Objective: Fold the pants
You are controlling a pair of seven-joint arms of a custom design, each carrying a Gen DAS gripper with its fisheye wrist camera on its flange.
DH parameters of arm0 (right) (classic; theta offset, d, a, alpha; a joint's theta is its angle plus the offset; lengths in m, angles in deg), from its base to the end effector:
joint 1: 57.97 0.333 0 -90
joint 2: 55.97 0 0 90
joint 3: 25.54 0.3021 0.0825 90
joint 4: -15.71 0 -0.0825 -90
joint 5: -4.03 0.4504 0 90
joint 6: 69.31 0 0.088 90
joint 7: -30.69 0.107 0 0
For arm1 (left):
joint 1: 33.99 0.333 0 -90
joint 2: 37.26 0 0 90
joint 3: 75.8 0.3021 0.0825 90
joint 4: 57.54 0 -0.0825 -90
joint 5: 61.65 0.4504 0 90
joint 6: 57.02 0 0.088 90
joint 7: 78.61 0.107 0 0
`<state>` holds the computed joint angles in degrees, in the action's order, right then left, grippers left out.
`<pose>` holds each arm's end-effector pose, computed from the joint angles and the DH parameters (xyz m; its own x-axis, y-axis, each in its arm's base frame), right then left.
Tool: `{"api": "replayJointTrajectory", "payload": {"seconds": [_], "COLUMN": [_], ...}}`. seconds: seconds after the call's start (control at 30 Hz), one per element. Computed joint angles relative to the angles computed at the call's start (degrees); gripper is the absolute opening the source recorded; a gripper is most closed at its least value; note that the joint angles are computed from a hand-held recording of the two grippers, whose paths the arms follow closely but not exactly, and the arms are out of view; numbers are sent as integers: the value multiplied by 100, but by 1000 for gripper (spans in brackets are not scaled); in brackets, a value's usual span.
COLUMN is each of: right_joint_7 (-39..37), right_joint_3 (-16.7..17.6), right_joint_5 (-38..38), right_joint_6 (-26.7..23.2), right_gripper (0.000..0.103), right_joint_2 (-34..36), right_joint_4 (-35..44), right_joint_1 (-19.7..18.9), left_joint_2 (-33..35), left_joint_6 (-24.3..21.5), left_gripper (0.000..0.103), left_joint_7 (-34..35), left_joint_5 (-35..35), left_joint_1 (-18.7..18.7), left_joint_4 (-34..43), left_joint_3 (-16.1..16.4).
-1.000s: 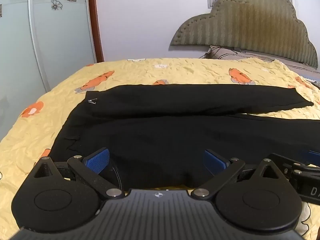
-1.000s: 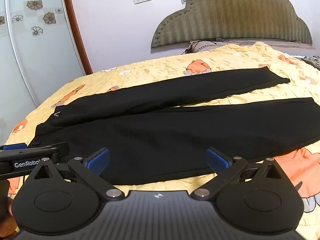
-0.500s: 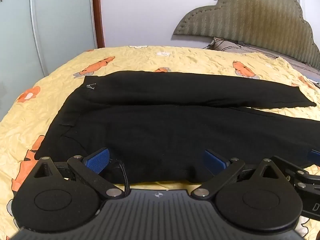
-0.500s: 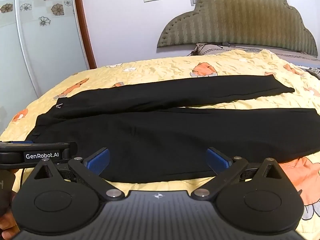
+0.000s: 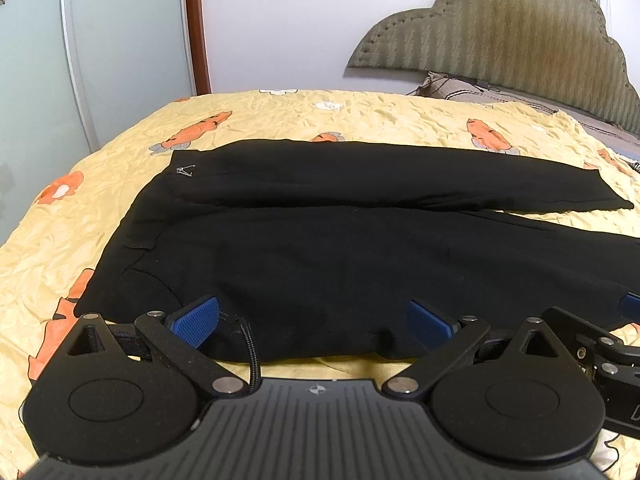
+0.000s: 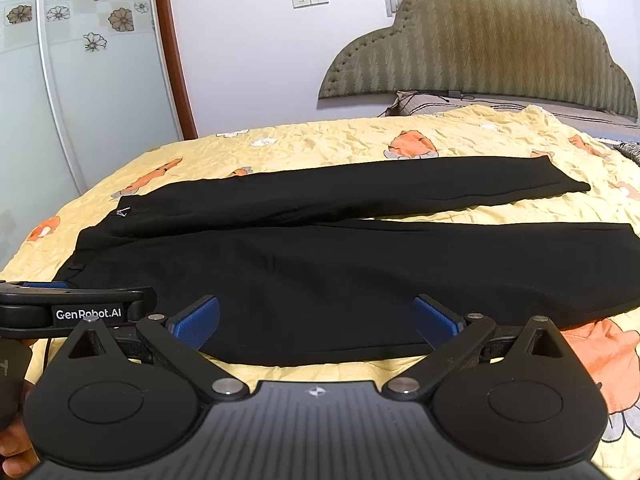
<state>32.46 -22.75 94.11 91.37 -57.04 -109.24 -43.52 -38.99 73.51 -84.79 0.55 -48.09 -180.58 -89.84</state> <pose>0.5917 0.1338 0.3815 0.5246 -0.8250 -0.2102 -0.5491 -0.1392 -0.8241 0.5494 -0.2700 0.3930 0.5054 -0.8609 -0.0585 -0.5722 -0.2836 -0.7695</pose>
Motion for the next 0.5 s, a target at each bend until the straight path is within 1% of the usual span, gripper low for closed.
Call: {"api": "replayJointTrajectory", "payload": {"seconds": [0.3, 0.5], "right_joint_7": [-225, -222], "right_joint_3": [2, 16], "right_joint_5": [136, 121], "right_joint_6": [-45, -18], "right_gripper": [103, 103], "right_joint_2": [22, 54], "right_joint_4": [11, 37], "right_joint_1": [-6, -9], "left_joint_2": [37, 105], "left_joint_6": [33, 21], "left_gripper": [102, 102], "left_joint_7": [100, 164], "left_joint_5": [-62, -76], "left_joint_1": [15, 1], "left_joint_4": [29, 92], "left_joint_3": [20, 35]}}
